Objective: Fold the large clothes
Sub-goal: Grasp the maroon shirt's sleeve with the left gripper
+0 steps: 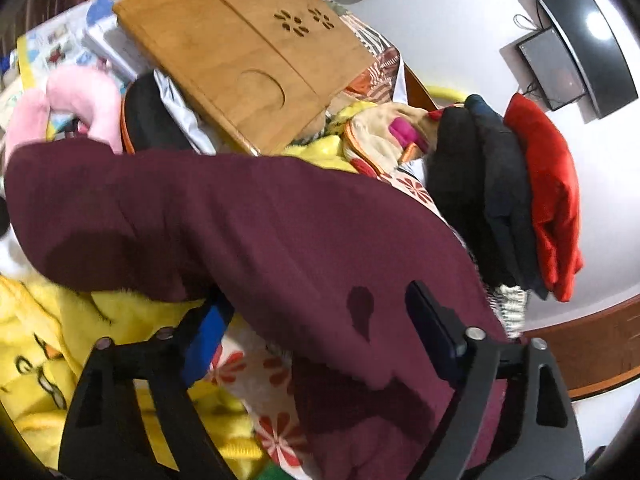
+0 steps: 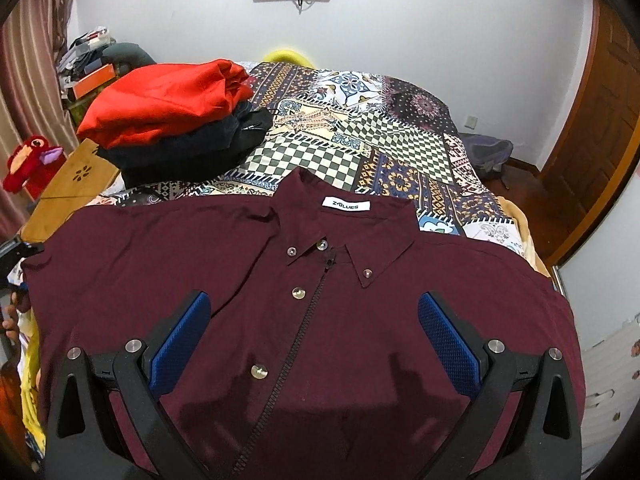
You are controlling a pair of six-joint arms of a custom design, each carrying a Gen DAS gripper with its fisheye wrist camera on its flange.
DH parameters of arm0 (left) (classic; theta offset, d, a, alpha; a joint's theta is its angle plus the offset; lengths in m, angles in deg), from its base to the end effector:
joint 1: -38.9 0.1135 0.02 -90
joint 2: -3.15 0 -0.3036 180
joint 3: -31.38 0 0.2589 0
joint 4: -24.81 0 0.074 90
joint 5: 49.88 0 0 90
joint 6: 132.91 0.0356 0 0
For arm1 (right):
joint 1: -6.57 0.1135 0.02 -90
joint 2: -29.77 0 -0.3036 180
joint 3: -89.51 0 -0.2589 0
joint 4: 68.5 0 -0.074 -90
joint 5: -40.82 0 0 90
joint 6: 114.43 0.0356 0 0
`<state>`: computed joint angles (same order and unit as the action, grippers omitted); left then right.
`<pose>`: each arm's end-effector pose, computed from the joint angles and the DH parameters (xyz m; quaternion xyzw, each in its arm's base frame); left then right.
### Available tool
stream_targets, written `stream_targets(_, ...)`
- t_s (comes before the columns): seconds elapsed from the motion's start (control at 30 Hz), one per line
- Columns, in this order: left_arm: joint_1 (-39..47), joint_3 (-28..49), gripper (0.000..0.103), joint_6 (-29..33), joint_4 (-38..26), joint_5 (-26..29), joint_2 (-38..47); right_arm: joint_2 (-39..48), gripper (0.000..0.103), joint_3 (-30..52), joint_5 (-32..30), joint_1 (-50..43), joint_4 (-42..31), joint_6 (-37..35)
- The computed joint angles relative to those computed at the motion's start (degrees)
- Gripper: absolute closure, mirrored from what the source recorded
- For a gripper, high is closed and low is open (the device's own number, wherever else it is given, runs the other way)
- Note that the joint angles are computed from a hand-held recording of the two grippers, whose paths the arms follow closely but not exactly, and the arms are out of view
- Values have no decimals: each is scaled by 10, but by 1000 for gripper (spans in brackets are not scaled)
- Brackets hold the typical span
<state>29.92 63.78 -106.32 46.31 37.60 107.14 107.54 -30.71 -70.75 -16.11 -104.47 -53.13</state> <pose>0.2427 -0.0368 0.0784 -0.4364 0.8323 -0.1848 0.2876 0.2495 -0.0901 0.2436 -0.1069 0.9298 0.0286 0.3510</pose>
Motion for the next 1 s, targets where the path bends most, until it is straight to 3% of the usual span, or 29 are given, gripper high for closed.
stream_targets(0.1,-26,45,41,15,-92,-60,-6,-1,0,2,-7,-4,-4,-2)
stream_targets(0.17,-56,85,62,20,-176,-115,-9,-5,0,1,-9,-4,-7,-1)
stream_targets(0.27,-84,105,79,31,-235,-163,-38,-9,0,5,-20,-13,-15,-7)
stream_targets(0.5,-128,138,88,73,-310,-214,-146,-18,0,10,-62,-44,-34,-20)
stream_targets(0.63,-203,212,91,100,-396,-291,-180,-26,0,7,-76,-59,-30,-30)
stream_targets(0.8,-303,322,92,152,-439,-358,-150,-20,0,14,-97,-82,-34,-39)
stream_targets(1.0,-367,442,92,216,-440,-346,-51,-8,0,25,-140,-127,-57,-52)
